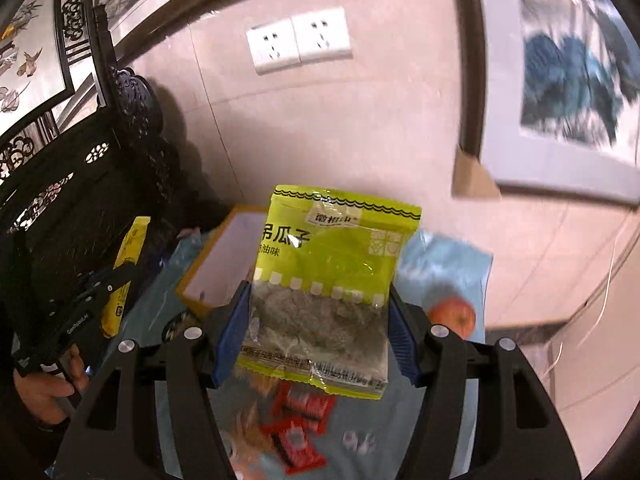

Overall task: Organize snacks
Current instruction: 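Carry the yellow bar and green seed bag over the yellow box, then grasp a yellow bread bag with the left tool while the right grasps a red chocolate packet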

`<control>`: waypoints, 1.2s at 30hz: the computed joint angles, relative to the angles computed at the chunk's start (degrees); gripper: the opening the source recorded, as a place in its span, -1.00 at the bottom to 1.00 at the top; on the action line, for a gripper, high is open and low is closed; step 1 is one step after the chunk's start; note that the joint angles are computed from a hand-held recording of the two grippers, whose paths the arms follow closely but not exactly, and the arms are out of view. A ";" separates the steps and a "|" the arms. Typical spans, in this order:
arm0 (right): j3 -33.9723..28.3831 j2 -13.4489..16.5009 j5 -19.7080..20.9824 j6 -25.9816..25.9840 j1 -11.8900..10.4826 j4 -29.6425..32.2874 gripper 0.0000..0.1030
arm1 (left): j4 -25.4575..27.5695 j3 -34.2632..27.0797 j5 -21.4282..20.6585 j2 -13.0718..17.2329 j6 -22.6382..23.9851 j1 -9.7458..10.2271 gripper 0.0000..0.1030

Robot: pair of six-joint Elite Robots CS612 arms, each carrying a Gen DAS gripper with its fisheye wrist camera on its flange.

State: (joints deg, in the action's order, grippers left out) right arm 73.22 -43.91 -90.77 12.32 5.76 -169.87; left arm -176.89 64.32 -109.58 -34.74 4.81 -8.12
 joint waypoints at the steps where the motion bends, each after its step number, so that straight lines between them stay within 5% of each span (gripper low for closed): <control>1: -1.66 0.94 -0.53 -0.20 0.09 0.62 0.23 | 0.60 -1.53 0.32 0.60 0.38 -0.35 -0.63; 4: -8.63 5.32 -2.84 -0.77 0.43 2.64 0.24 | 3.30 -6.53 1.44 2.93 0.98 -1.13 -0.58; 5: -11.24 6.99 -3.35 -1.73 0.43 4.23 0.31 | 4.56 -8.64 1.15 4.03 0.11 -1.21 -0.17; 6: -14.26 8.58 -5.32 -1.87 0.88 8.03 0.48 | 7.08 -10.80 0.36 5.10 -0.41 -1.32 0.71; 7: -16.30 9.56 -7.39 -1.80 1.11 12.08 0.50 | 8.75 -11.70 1.98 5.57 -0.04 -1.62 0.91; 9: -17.34 10.35 -8.70 -1.82 1.33 15.48 0.50 | 8.82 -12.17 5.06 6.29 2.00 -1.98 0.90; 12: -12.79 8.88 -6.13 -1.72 1.13 11.37 0.54 | 6.91 -9.77 6.05 6.13 3.47 -1.35 0.90; 17: -3.59 6.02 1.71 -0.96 0.85 8.70 0.57 | 5.42 -3.12 8.54 5.20 -0.44 0.16 0.90; 22: 3.46 4.81 7.94 -4.15 1.94 9.15 0.57 | 6.49 3.51 10.98 3.99 0.41 1.19 0.90; 28: 6.76 5.62 2.62 -9.19 4.28 10.23 0.57 | 5.49 6.17 13.22 3.81 0.88 1.82 0.90; 36: 3.12 8.26 -1.27 -12.18 5.00 13.35 0.56 | 6.25 3.23 12.49 5.20 2.57 1.28 0.90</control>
